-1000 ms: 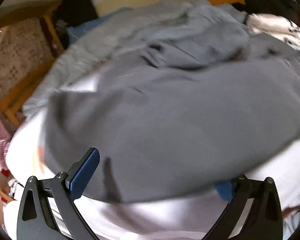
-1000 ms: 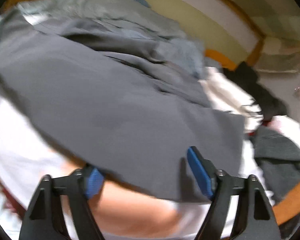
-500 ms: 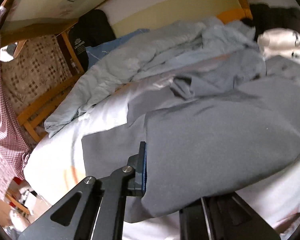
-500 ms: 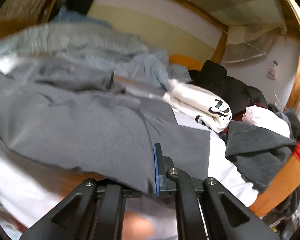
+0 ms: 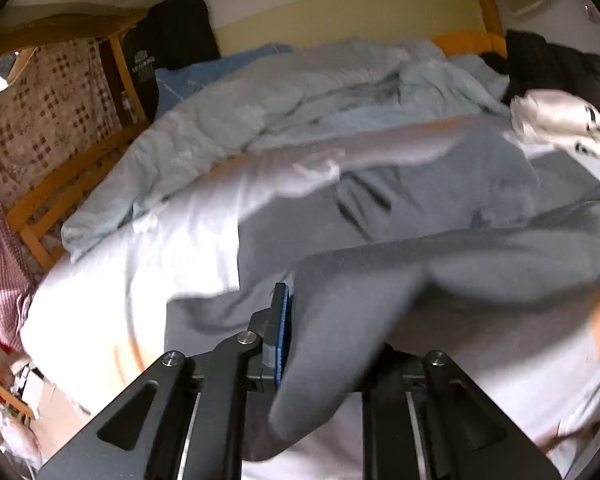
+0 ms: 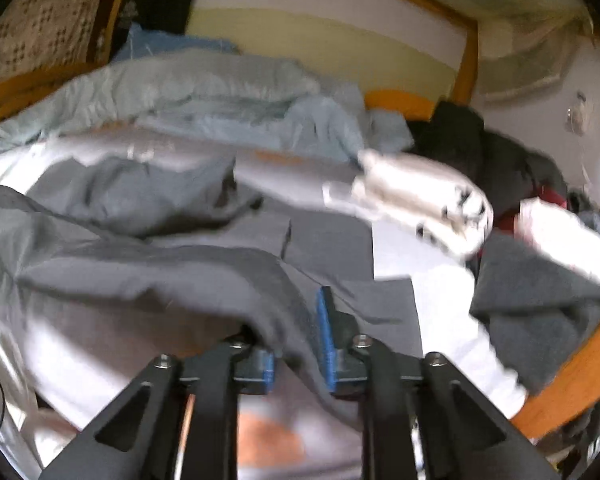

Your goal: Fold large clothes

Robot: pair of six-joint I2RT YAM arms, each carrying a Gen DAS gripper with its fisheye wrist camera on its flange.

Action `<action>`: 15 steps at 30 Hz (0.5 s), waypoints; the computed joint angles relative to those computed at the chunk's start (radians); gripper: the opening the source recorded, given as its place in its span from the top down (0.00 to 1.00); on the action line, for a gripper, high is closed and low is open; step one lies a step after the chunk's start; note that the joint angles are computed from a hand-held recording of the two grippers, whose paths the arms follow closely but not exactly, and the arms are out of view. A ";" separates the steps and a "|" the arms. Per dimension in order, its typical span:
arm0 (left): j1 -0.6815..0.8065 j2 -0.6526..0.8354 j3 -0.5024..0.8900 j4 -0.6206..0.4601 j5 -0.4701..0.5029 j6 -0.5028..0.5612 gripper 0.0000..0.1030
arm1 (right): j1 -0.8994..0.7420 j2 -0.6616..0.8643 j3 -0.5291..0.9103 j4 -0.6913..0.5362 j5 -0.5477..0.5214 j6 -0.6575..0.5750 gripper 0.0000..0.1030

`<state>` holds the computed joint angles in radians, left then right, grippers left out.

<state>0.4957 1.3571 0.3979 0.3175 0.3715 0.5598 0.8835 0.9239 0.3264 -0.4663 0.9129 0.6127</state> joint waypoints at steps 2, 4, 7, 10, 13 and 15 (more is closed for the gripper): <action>-0.039 0.040 0.086 -0.020 -0.010 -0.030 0.85 | -0.067 0.019 0.034 0.098 0.008 -0.167 0.87; -0.090 0.118 0.207 -0.059 -0.042 -0.044 0.85 | -0.244 0.036 0.066 0.260 -0.116 -0.383 0.87; -0.169 0.281 0.433 -0.180 -0.077 -0.082 0.85 | -0.498 0.183 0.166 0.390 -0.367 -0.554 0.87; -0.250 0.443 0.606 -0.240 -0.168 -0.089 0.85 | -0.649 0.452 0.311 0.480 -0.506 -0.656 0.87; -0.317 0.561 0.655 -0.138 -0.284 -0.069 0.80 | -0.719 0.641 0.429 0.508 -0.574 -0.682 0.85; -0.336 0.620 0.695 -0.127 -0.321 -0.076 0.80 | -0.753 0.740 0.493 0.542 -0.607 -0.691 0.83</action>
